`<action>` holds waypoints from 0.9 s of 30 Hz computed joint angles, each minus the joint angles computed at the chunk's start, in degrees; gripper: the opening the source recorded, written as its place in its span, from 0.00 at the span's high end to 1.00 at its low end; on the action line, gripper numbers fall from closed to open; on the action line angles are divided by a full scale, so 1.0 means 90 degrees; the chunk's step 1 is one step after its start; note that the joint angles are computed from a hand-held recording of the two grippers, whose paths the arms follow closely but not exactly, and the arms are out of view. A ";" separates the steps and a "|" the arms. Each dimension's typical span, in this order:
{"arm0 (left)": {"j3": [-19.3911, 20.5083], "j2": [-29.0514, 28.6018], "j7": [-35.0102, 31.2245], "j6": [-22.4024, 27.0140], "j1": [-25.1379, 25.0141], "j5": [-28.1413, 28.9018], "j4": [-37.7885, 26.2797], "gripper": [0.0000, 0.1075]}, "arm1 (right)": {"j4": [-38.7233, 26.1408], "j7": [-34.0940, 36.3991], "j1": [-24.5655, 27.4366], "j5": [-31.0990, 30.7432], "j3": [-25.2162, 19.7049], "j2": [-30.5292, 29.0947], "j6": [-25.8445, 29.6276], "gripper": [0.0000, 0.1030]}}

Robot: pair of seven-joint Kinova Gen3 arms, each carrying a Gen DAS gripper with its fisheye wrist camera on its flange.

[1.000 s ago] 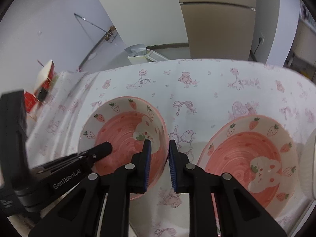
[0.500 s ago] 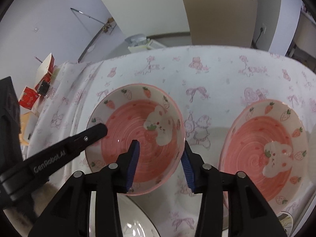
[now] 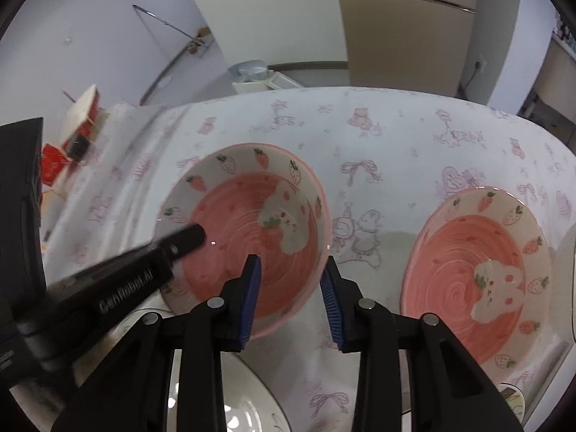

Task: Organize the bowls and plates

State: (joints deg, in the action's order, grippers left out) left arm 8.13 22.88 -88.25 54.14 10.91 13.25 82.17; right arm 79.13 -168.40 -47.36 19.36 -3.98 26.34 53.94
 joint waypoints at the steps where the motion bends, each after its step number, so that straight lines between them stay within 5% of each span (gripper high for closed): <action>1: 0.0093 0.0077 -0.0025 0.0195 -0.0210 0.0210 -0.0087 0.91 | 0.0075 -0.0018 0.0118 -0.0144 -0.0057 -0.0005 -0.0128 0.73; 5: 0.0099 0.0129 -0.0333 0.0349 -0.0379 0.0522 -0.0135 0.91 | 0.0198 -0.0314 0.0060 -0.0141 0.0054 -0.0029 -0.0302 0.75; 20: 0.0090 0.0356 -0.0349 0.0485 -0.0193 0.0445 -0.0203 0.90 | -0.0720 -0.0125 -0.0494 0.0611 0.0244 0.0612 0.1017 0.82; 27: 0.0087 0.0300 -0.0272 0.0386 -0.0064 0.0313 -0.0150 0.90 | -0.0287 -0.0439 -0.0413 0.0662 0.0221 0.0329 0.0557 0.84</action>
State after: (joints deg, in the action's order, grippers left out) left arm 8.92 25.58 -90.70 57.61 10.34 16.07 80.82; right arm 76.55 -172.35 -51.08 25.32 -1.99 29.30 58.95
